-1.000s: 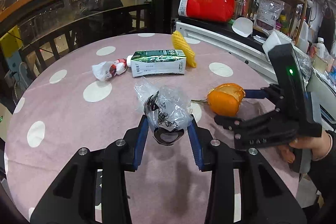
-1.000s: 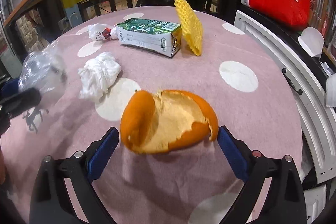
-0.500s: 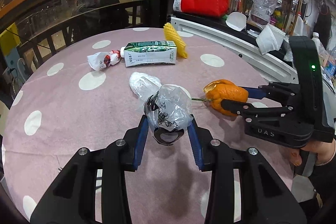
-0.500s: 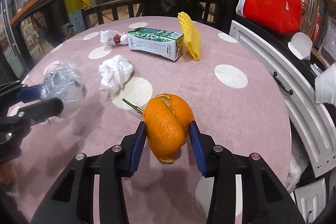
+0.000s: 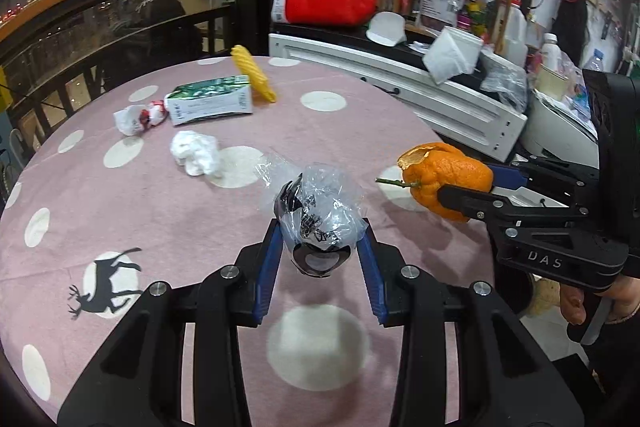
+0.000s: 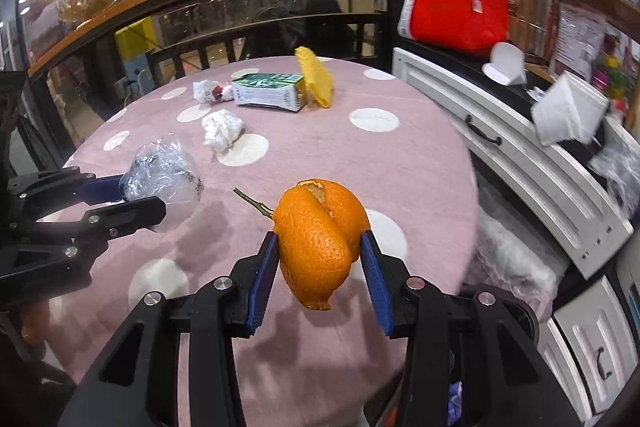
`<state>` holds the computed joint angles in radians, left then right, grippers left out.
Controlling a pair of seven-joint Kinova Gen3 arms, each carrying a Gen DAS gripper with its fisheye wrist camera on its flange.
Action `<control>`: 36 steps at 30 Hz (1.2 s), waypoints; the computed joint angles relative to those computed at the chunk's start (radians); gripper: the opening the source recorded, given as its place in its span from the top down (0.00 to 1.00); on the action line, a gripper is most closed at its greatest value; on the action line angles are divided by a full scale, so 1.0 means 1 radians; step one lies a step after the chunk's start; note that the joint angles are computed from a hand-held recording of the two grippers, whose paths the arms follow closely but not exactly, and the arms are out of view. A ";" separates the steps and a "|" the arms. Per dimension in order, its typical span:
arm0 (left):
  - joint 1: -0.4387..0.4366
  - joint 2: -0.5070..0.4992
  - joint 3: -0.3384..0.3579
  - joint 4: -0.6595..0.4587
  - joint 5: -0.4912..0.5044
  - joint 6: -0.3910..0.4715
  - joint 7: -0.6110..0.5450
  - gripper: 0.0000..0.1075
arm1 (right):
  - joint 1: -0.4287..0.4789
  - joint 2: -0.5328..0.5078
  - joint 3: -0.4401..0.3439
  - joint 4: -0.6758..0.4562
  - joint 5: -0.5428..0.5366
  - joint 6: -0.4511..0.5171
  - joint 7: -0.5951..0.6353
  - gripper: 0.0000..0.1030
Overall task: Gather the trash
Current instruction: 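Carry orange peel over the bin and open right tool while left tool carries clear bag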
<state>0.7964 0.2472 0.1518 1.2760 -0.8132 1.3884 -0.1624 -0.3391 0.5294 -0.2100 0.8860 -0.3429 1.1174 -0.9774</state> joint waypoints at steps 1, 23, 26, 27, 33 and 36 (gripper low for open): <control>0.003 0.006 0.003 -0.008 0.000 -0.004 0.000 0.64 | 0.015 -0.013 0.000 0.022 -0.008 -0.012 0.003 0.60; 0.121 0.258 -0.092 -0.355 0.145 -0.130 -0.281 0.64 | 0.205 -0.074 0.111 0.230 0.063 -0.056 -0.145 0.60; 0.129 0.301 -0.108 -0.416 0.185 -0.129 -0.337 0.64 | 0.199 -0.041 0.121 0.210 0.097 -0.024 -0.196 0.60; 0.130 0.313 -0.114 -0.433 0.200 -0.129 -0.353 0.64 | 0.194 -0.027 0.123 0.199 0.111 -0.008 -0.210 0.60; 0.140 0.365 -0.144 -0.501 0.270 -0.122 -0.422 0.64 | 0.166 0.054 0.135 0.166 0.182 0.056 -0.282 0.60; 0.145 0.385 -0.153 -0.526 0.295 -0.115 -0.446 0.64 | 0.163 0.095 0.134 0.147 0.195 0.091 -0.308 0.60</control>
